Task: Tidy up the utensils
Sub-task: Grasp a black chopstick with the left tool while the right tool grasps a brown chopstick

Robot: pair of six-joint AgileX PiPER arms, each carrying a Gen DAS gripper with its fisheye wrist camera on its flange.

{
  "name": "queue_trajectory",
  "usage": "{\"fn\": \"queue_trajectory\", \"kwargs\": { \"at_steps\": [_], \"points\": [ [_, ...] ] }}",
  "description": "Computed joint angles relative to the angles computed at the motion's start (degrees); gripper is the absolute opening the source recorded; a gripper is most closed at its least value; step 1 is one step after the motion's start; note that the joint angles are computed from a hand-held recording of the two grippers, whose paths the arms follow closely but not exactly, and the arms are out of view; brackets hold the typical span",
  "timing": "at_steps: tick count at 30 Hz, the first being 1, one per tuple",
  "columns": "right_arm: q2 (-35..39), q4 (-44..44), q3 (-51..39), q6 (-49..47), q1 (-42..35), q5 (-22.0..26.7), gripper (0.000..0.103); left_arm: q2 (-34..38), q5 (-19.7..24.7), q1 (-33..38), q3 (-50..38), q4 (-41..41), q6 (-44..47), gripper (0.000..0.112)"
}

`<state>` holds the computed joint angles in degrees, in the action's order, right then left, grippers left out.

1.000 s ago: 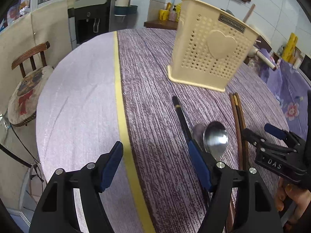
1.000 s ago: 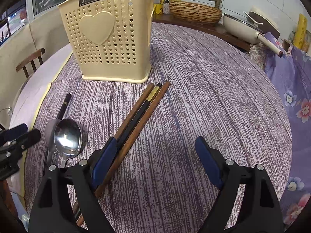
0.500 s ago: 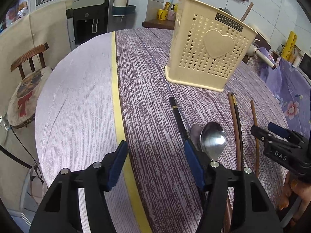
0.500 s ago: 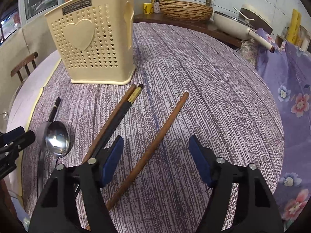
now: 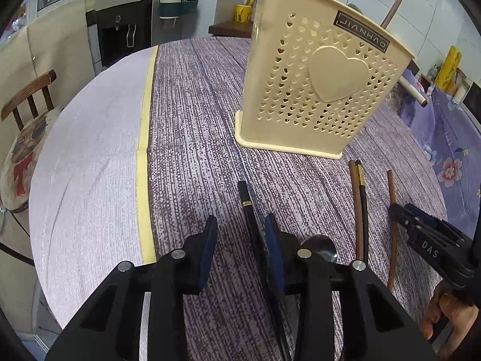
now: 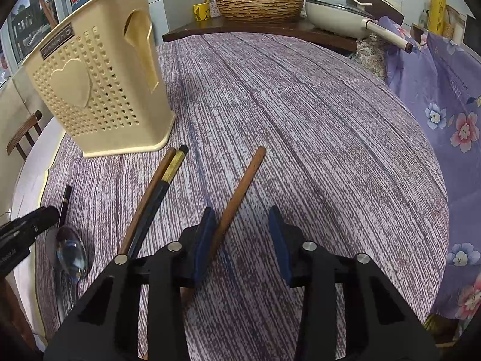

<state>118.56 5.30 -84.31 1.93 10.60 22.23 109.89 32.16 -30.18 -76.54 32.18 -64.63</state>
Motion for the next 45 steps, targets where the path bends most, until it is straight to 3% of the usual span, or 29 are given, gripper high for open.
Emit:
{"fn": "queue_trajectory", "kwargs": {
  "at_steps": [3, 11, 15, 25, 36, 45],
  "points": [
    [2.1, -1.5, -4.1, 1.4, 0.3, 2.2, 0.029, 0.4, 0.6, 0.0, -0.4, -0.4, 0.4, 0.030],
    [6.5, -3.9, -12.7, 4.5, 2.3, 6.8, 0.027, 1.9, 2.3, 0.4, -2.8, -1.0, 1.9, 0.029],
    [7.2, -3.2, -14.2, 4.4, 2.7, 7.6, 0.024, 2.9, 4.3, -0.3, -4.6, -1.0, 2.6, 0.022],
    [6.8, -4.3, -13.3, 6.2, 3.5, 6.8, 0.014, 3.5, 6.8, -2.7, -5.0, 3.3, -1.4, 0.011],
    [6.8, 3.0, -13.0, 0.4, 1.5, 6.3, 0.010, 3.5, 5.5, -1.6, -5.0, 2.2, -0.3, 0.009],
    [7.0, 4.0, -13.0, -0.3, 1.4, 6.0, 0.010, 3.7, 5.2, -1.1, -5.4, 1.8, 0.0, 0.009]
  ]
}}
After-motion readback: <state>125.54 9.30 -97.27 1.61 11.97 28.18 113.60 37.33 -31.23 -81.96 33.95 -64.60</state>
